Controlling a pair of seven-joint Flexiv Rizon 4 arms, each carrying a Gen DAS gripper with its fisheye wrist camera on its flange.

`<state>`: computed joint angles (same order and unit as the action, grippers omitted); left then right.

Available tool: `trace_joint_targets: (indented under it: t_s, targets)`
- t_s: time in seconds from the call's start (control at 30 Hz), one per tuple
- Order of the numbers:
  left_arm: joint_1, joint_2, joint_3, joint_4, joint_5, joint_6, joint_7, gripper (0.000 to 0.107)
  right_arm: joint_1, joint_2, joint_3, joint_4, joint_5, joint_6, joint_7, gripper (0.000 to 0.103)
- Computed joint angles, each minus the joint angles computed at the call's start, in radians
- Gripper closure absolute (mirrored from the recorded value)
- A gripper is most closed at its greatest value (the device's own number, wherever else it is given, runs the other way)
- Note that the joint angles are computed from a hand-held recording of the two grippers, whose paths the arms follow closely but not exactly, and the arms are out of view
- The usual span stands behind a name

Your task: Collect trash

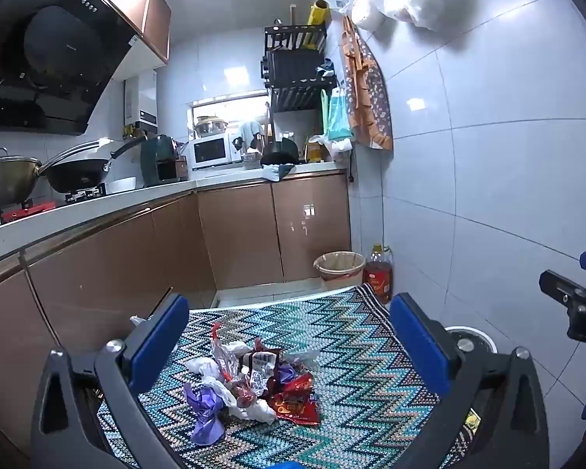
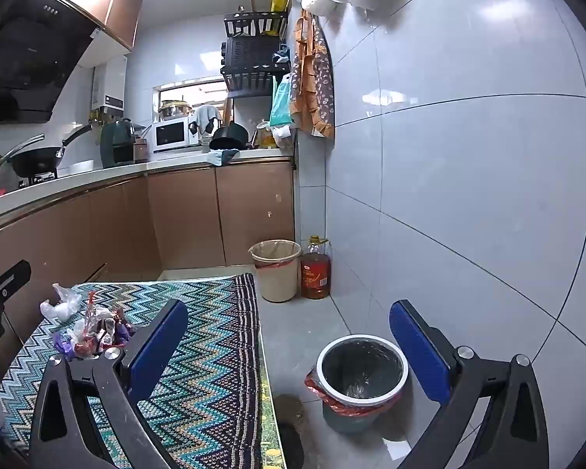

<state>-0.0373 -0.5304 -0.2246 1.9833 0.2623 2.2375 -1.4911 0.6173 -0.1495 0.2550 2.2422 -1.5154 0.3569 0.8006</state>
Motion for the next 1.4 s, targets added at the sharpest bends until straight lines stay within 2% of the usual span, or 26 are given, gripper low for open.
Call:
trace_joint_targets:
  t_s: [0.17, 0.27, 0.4, 0.5, 0.53, 0.63, 0.77, 1.0, 1.17, 1.4]
  targets:
    - [0.006, -0.004, -0.016, -0.021, 0.005, -0.042, 0.001, 0.004, -0.007, 0.008, -0.001, 0.005, -0.005, 0.007, -0.005, 0.000]
    - [0.019, -0.001, -0.025, -0.011, 0.015, -0.028, -0.009, 0.004, -0.020, 0.013, 0.003, 0.011, -0.011, 0.015, -0.004, 0.000]
    - [0.031, -0.006, -0.026, -0.004, 0.028, -0.007, -0.027, 0.004, 0.009, -0.028, -0.004, -0.024, -0.016, 0.002, 0.008, 0.000]
    - [0.046, -0.006, -0.040, -0.010, 0.047, -0.031, -0.038, 0.004, 0.020, -0.051, -0.011, -0.044, -0.012, -0.005, 0.009, 0.000]
    - [0.045, -0.006, -0.039, -0.011, 0.047, -0.034, -0.037, 0.004, 0.006, -0.026, -0.015, -0.020, -0.029, 0.021, 0.011, 0.000]
    - [0.052, -0.011, -0.046, -0.017, 0.057, -0.042, -0.037, 0.004, 0.005, -0.016, -0.010, -0.012, -0.019, 0.013, 0.011, 0.000]
    - [0.068, -0.019, -0.063, -0.023, 0.077, -0.058, -0.035, 0.004, -0.003, -0.008, -0.008, -0.001, -0.017, 0.014, 0.019, 0.000]
    - [0.055, -0.029, -0.051, -0.026, 0.062, -0.053, -0.017, 0.004, -0.014, -0.005, -0.008, 0.005, -0.014, 0.030, 0.016, 0.000]
    - [0.115, -0.039, -0.110, -0.033, 0.107, -0.082, -0.044, 0.004, -0.014, -0.010, -0.009, 0.000, -0.009, 0.031, 0.008, 0.000]
    - [0.128, -0.039, -0.121, -0.035, 0.108, -0.091, -0.054, 0.004, -0.013, -0.005, -0.008, -0.002, 0.000, 0.023, -0.008, 0.000]
